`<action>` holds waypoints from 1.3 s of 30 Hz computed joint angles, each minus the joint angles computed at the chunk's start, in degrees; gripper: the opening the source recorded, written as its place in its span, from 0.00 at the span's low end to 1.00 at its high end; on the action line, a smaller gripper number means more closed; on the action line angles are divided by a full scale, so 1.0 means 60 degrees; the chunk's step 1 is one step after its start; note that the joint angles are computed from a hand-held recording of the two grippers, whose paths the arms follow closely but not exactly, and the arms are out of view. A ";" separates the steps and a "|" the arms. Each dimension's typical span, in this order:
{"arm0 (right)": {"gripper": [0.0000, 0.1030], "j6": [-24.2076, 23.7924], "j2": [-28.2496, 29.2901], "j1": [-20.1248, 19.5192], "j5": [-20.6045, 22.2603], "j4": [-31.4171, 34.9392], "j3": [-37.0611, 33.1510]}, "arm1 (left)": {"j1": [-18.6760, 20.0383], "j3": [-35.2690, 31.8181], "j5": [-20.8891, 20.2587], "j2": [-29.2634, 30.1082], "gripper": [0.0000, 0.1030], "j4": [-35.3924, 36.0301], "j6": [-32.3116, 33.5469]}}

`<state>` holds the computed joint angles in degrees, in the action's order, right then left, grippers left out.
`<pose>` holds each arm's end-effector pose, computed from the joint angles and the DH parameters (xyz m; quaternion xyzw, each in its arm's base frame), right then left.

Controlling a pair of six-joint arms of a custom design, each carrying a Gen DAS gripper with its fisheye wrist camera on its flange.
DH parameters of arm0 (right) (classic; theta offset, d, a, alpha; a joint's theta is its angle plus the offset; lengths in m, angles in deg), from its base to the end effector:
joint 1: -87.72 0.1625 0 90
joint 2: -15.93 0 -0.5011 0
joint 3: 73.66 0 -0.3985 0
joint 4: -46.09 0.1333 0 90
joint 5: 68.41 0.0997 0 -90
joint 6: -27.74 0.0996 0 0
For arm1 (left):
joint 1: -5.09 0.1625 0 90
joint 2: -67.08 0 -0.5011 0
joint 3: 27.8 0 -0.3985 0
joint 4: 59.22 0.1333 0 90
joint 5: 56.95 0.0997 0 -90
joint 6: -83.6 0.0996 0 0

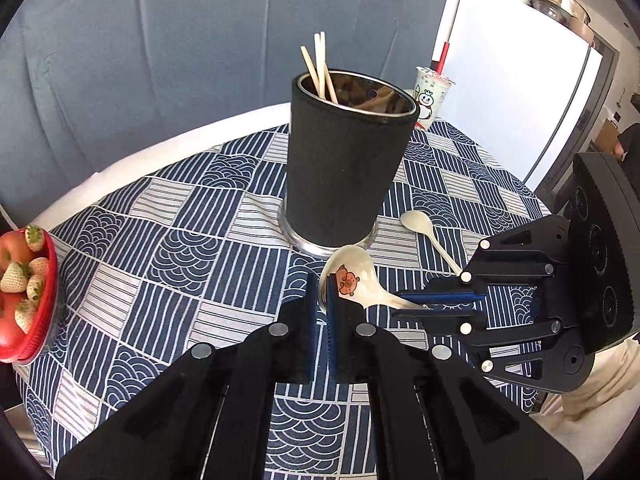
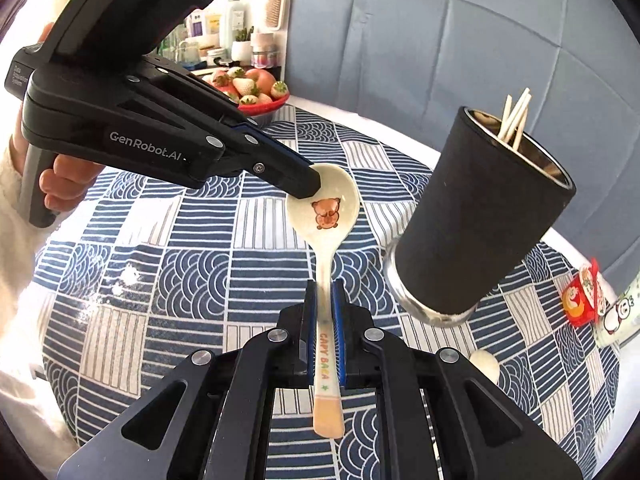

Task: Organize utensils
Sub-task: 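Lift the bear-print spoon with both grippers and carry it over the holder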

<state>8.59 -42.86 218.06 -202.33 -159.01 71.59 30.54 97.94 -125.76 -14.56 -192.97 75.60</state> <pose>0.3119 -0.2680 0.1782 0.3655 -0.8261 0.2921 0.3140 -0.3409 -0.3498 0.2875 0.4661 0.8654 -0.1064 0.1500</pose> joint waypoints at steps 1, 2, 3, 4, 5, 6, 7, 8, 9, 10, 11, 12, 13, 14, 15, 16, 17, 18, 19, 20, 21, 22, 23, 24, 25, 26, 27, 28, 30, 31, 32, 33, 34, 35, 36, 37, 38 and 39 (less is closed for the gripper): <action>0.07 -0.0108 0.0057 0.0044 -0.0001 -0.0048 -0.0087 | -0.0040 -0.0041 0.0122 -0.0077 0.04 0.0078 -0.0033; 0.07 -0.0182 0.0090 0.0078 0.0023 -0.0033 -0.0186 | -0.0075 -0.0094 0.0246 -0.0148 0.04 0.0179 -0.0063; 0.07 -0.0245 0.0103 0.0112 0.0060 -0.0004 -0.0289 | -0.0105 -0.0154 0.0387 -0.0211 0.04 0.0295 -0.0125; 0.07 -0.0301 0.0111 0.0137 0.0096 0.0009 -0.0376 | -0.0144 -0.0210 0.0526 -0.0259 0.04 0.0387 -0.0185; 0.07 -0.0371 0.0118 0.0165 0.0122 0.0009 -0.0462 | -0.0183 -0.0251 0.0653 -0.0322 0.04 0.0451 -0.0199; 0.07 -0.0438 0.0117 0.0202 0.0135 0.0028 -0.0549 | -0.0219 -0.0299 0.0760 -0.0381 0.04 0.0507 -0.0204; 0.07 -0.0505 0.0120 0.0244 0.0147 0.0029 -0.0628 | -0.0240 -0.0358 0.0844 -0.0433 0.04 0.0565 -0.0218; 0.07 -0.0572 0.0109 0.0283 0.0162 0.0047 -0.0710 | -0.0269 -0.0416 0.0931 -0.0482 0.04 0.0617 -0.0228; 0.07 -0.0660 0.0096 0.0321 0.0164 0.0072 -0.0800 | -0.0308 -0.0470 0.1017 -0.0535 0.04 0.0668 -0.0224; 0.07 -0.0736 0.0094 0.0374 0.0139 0.0106 -0.0900 | -0.0343 -0.0532 0.1101 -0.0577 0.04 0.0723 -0.0220; 0.07 -0.0817 0.0079 0.0419 0.0114 0.0127 -0.0995 | -0.0380 -0.0603 0.1181 -0.0596 0.04 0.0766 -0.0213; 0.07 -0.0895 0.0063 0.0460 0.0097 0.0128 -0.1080 | -0.0419 -0.0678 0.1271 -0.0618 0.04 0.0799 -0.0187; 0.07 -0.0986 0.0016 0.0491 0.0105 0.0146 -0.1164 | -0.0463 -0.0753 0.1355 -0.0632 0.04 0.0832 -0.0180; 0.07 -0.1064 -0.0026 0.0530 0.0093 0.0166 -0.1244 | -0.0500 -0.0829 0.1418 -0.0640 0.04 0.0853 -0.0168; 0.07 -0.1152 -0.0063 0.0574 0.0059 0.0180 -0.1325 | -0.0530 -0.0913 0.1478 -0.0645 0.04 0.0884 -0.0114; 0.07 -0.1228 -0.0110 0.0609 0.0049 0.0228 -0.1414 | -0.0571 -0.1002 0.1568 -0.0628 0.04 0.0966 -0.0088; 0.07 -0.1290 -0.0166 0.0634 0.0074 0.0296 -0.1492 | -0.0626 -0.1091 0.1655 -0.0605 0.04 0.1043 -0.0081; 0.07 -0.1394 -0.0190 0.0675 0.0060 0.0288 -0.1575 | -0.0677 -0.1181 0.1748 -0.0599 0.04 0.1085 -0.0038; 0.07 -0.1499 -0.0234 0.0691 0.0068 0.0275 -0.1641 | -0.0728 -0.1273 0.1860 -0.0572 0.04 0.1123 -0.0016; 0.07 -0.1599 -0.0274 0.0708 0.0082 0.0242 -0.1726 | -0.0786 -0.1365 0.2004 -0.0529 0.04 0.1169 0.0013; 0.07 -0.1702 -0.0309 0.0718 0.0115 0.0184 -0.1806 | -0.0841 -0.1455 0.2134 -0.0501 0.04 0.1196 0.0050; 0.07 -0.1815 -0.0350 0.0734 0.0140 0.0114 -0.1863 | -0.0877 -0.1576 0.2220 -0.0467 0.04 0.1233 0.0062; 0.08 -0.1926 -0.0401 0.0748 0.0182 0.0107 -0.1936 | -0.0915 -0.1705 0.2295 -0.0419 0.04 0.1288 0.0068; 0.07 -0.2083 -0.0429 0.0760 0.0177 0.0046 -0.2017 | -0.0961 -0.1826 0.2371 -0.0367 0.04 0.1297 0.0119; 0.07 -0.2245 -0.0445 0.0775 0.0140 -0.0035 -0.2099 | -0.1016 -0.1928 0.2472 -0.0300 0.04 0.1302 0.0175; 0.07 -0.2396 -0.0491 0.0766 0.0162 -0.0093 -0.2169 | -0.1092 -0.2050 0.2639 -0.0208 0.04 0.1350 0.0244; 0.07 -0.2527 -0.0552 0.0742 0.0214 -0.0150 -0.2222 | -0.1166 -0.2179 0.2804 -0.0104 0.04 0.1406 0.0344; 0.07 -0.2651 -0.0609 0.0715 0.0265 -0.0216 -0.2271 | -0.1236 -0.2308 0.2932 -0.0003 0.04 0.1452 0.0455; 0.07 -0.2930 -0.0777 0.0606 0.0454 -0.0298 -0.2344 | -0.1329 -0.2565 0.3091 0.0215 0.04 0.1479 0.0657; 0.07 -0.3040 -0.0869 0.0522 0.0556 -0.0351 -0.2378 | -0.1360 -0.2663 0.3160 0.0331 0.04 0.1437 0.0749; 0.07 -0.3123 -0.0951 0.0448 0.0657 -0.0414 -0.2402 | -0.1374 -0.2776 0.3221 0.0449 0.04 0.1405 0.0839; 0.07 -0.3192 -0.1037 0.0365 0.0797 -0.0481 -0.2402 | -0.1374 -0.2897 0.3272 0.0584 0.04 0.1364 0.0913; 0.07 -0.3257 -0.1125 0.0269 0.0926 -0.0556 -0.2394 | -0.1359 -0.3004 0.3249 0.0697 0.04 0.1309 0.0974; 0.07 -0.3322 -0.1205 0.0172 0.1050 -0.0648 -0.2374 | -0.1346 -0.3108 0.3207 0.0807 0.04 0.1269 0.1029; 0.08 -0.3346 -0.1326 0.0079 0.1182 -0.0647 -0.2351 | -0.1325 -0.3202 0.3184 0.0926 0.04 0.1224 0.1088; 0.08 -0.3391 -0.1409 -0.0022 0.1289 -0.0690 -0.2323 | -0.1314 -0.3265 0.3168 0.1039 0.04 0.1166 0.1151; 0.08 -0.3432 -0.1472 -0.0118 0.1368 -0.0754 -0.2299 | -0.1306 -0.3330 0.3164 0.1145 0.04 0.1115 0.1237; 0.08 -0.3435 -0.1537 -0.0221 0.1456 -0.0790 -0.2275 | -0.1286 -0.3384 0.3153 0.1260 0.05 0.1051 0.1342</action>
<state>-12.02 -52.08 216.74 -193.60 -163.75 57.94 22.83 77.64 -106.85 -7.00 -186.67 83.65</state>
